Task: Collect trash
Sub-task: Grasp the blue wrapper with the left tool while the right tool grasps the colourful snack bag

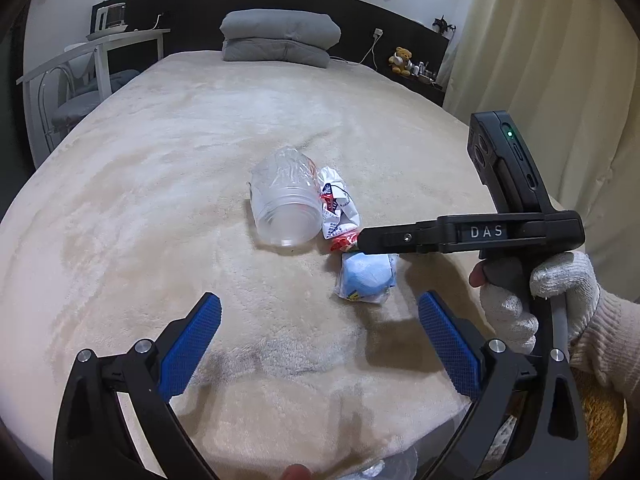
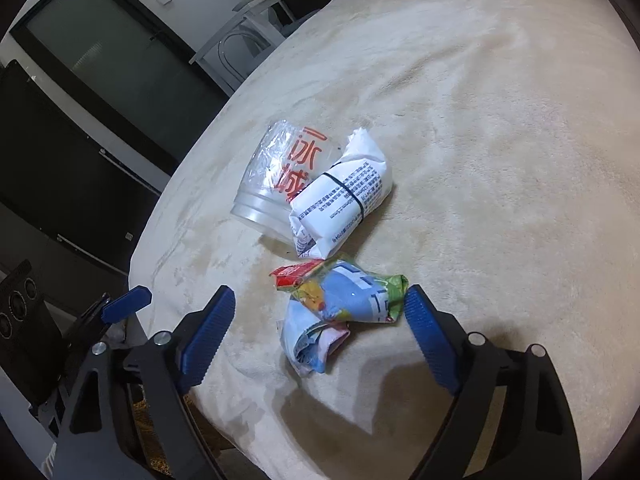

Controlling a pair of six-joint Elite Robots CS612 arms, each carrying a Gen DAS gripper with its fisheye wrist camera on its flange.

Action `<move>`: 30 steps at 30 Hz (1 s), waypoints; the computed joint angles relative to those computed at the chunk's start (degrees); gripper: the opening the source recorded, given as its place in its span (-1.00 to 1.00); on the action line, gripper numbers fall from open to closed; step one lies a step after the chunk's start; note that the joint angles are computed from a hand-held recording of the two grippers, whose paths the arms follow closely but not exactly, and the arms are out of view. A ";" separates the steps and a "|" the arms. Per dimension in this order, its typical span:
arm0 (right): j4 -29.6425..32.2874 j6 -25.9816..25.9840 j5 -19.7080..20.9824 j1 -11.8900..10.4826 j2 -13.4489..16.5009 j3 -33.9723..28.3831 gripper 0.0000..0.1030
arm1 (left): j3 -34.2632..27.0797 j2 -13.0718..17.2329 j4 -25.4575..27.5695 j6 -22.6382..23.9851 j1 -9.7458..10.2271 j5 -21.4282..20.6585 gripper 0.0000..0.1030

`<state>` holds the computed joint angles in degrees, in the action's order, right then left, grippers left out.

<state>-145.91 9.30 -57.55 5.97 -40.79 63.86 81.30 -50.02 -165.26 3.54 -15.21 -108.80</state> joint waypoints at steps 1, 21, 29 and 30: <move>0.55 -0.31 -0.19 0.06 0.24 -0.47 0.54 | -0.13 0.07 0.27 0.44 -0.08 0.10 0.88; -1.06 1.10 1.51 -0.67 0.48 -0.48 0.21 | -0.51 0.28 3.32 3.99 -1.04 2.29 0.88; -5.19 2.21 1.74 -1.38 -1.99 3.19 0.20 | -2.27 0.80 7.38 6.02 -1.44 1.25 0.88; -5.82 2.29 1.71 -1.47 -2.31 3.72 0.20 | -2.27 0.96 6.54 6.50 -1.41 0.15 0.88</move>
<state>-151.72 11.60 -55.84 4.51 -43.10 67.57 79.02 -49.06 -158.73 10.04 -16.62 -108.65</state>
